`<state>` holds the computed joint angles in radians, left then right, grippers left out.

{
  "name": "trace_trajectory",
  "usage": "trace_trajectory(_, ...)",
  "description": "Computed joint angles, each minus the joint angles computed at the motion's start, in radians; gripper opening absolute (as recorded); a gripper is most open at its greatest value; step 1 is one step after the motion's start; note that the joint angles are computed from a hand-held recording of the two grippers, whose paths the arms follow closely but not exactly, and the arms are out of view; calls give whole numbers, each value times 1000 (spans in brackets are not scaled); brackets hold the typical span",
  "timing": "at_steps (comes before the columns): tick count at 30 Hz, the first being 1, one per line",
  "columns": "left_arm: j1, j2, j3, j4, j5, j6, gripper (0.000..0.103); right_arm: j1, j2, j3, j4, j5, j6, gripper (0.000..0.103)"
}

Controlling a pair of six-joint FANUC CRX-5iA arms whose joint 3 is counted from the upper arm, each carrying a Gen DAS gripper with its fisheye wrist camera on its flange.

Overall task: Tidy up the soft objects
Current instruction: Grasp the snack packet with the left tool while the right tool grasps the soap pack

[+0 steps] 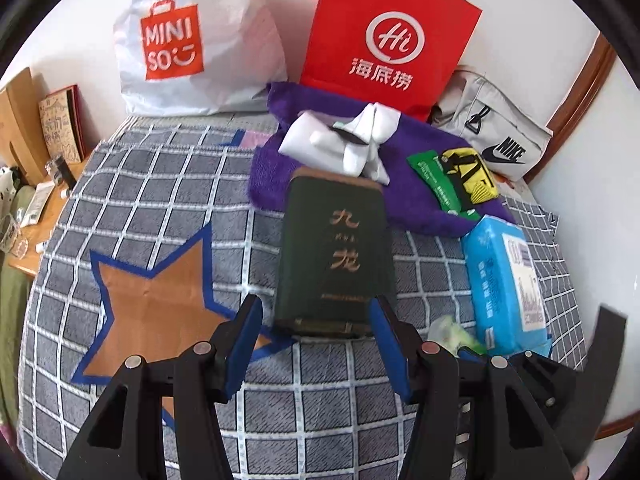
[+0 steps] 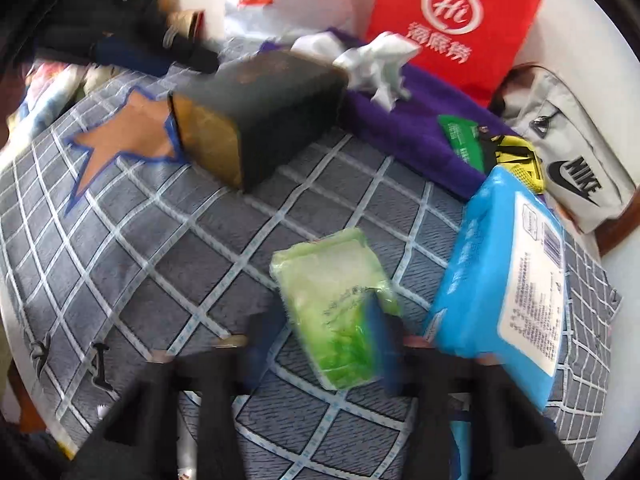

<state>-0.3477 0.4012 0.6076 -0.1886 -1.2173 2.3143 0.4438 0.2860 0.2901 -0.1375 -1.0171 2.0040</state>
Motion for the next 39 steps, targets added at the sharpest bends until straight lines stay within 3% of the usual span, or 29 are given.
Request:
trace_trajectory(9,-49,-50,-79,-14,-8,24,54,-74,-68,-3,-167,-90,2,19)
trace_trajectory(12,-73,-60,-98,-19,-11,39,54,-91,-125,-70,-178,-61,18,19)
trace_trajectory(15,-103,-61,-112,-20,-21,48,54,-116,-161,-119,-160,-46,-11,19)
trace_trajectory(20,-150,-56,-130,-5,-30,27,54,-128,-230,-232,-27,53,-80,19)
trace_trajectory(23,-181,-37,-119,0,-44,4,54,-164,-217,-223,-48,47,-82,21)
trace_trajectory(26,-200,-15,-101,19,-54,-16,54,-193,-208,-214,-100,42,-66,33)
trace_trajectory(28,-208,-12,-107,46,-34,-31,55,-202,-224,-236,-122,72,-39,58)
trace_trajectory(30,-217,-15,-114,49,-16,-36,65,-212,-242,-258,-145,101,-9,69)
trace_trajectory(33,-237,2,-88,30,-37,-37,67,-216,-255,-282,-150,133,5,85)
trace_trajectory(39,-241,25,-72,39,-57,-56,67,-221,-215,-268,-150,124,-20,87)
